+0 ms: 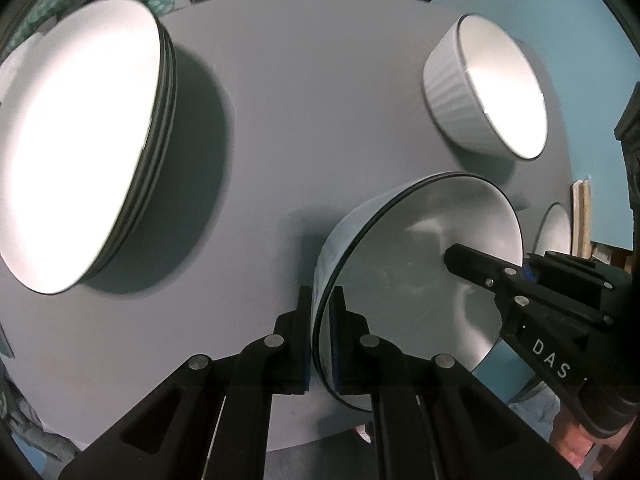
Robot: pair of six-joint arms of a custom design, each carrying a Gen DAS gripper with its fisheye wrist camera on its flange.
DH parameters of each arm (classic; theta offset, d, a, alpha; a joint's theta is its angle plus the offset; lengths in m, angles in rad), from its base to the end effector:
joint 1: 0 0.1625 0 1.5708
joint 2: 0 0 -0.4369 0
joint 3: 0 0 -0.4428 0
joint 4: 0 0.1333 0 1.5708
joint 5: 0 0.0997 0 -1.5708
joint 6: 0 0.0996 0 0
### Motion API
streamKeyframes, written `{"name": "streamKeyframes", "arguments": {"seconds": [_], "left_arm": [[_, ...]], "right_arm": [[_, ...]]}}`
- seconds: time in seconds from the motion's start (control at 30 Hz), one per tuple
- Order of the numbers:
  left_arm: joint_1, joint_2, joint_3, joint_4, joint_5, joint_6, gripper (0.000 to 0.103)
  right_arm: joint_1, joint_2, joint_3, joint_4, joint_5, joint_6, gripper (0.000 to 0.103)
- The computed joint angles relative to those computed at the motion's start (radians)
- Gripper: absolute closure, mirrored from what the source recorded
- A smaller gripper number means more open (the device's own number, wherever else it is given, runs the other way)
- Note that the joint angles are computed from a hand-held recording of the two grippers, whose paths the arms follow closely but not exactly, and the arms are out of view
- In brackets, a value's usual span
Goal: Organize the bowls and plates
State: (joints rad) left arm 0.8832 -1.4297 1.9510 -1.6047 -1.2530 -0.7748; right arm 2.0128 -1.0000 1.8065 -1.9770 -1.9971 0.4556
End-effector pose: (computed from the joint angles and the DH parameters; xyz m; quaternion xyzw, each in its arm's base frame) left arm -0.1834 -0.4824 0.2443 -0.0036 0.9590 0.0748 0.2734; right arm 0.3395 -0.5020 0.0881 0.0355 -0.9581 -0.0851 0.2711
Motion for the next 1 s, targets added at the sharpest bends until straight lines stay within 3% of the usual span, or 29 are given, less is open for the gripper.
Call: {"name": "streamKeyframes", "arguments": {"seconds": [0.37, 0.6, 1.0], "left_arm": [[-0.033, 0.019, -0.076, 0.006, 0.038, 0.032, 0.096], [-0.049, 0.066, -0.105, -0.037, 0.062, 0.068, 0.096], [-0.030, 0.195, -0.177, -0.104, 0.079, 0.109, 0.096]], "right_arm": [[0.012, -0.042, -0.083, 0.085, -0.026, 0.005, 0.098], [0.030, -0.040, -0.093, 0.072, -0.039, 0.026, 0.098], [-0.021, -0.051, -0.142, 0.081, -0.081, -0.006, 0.097]]}}
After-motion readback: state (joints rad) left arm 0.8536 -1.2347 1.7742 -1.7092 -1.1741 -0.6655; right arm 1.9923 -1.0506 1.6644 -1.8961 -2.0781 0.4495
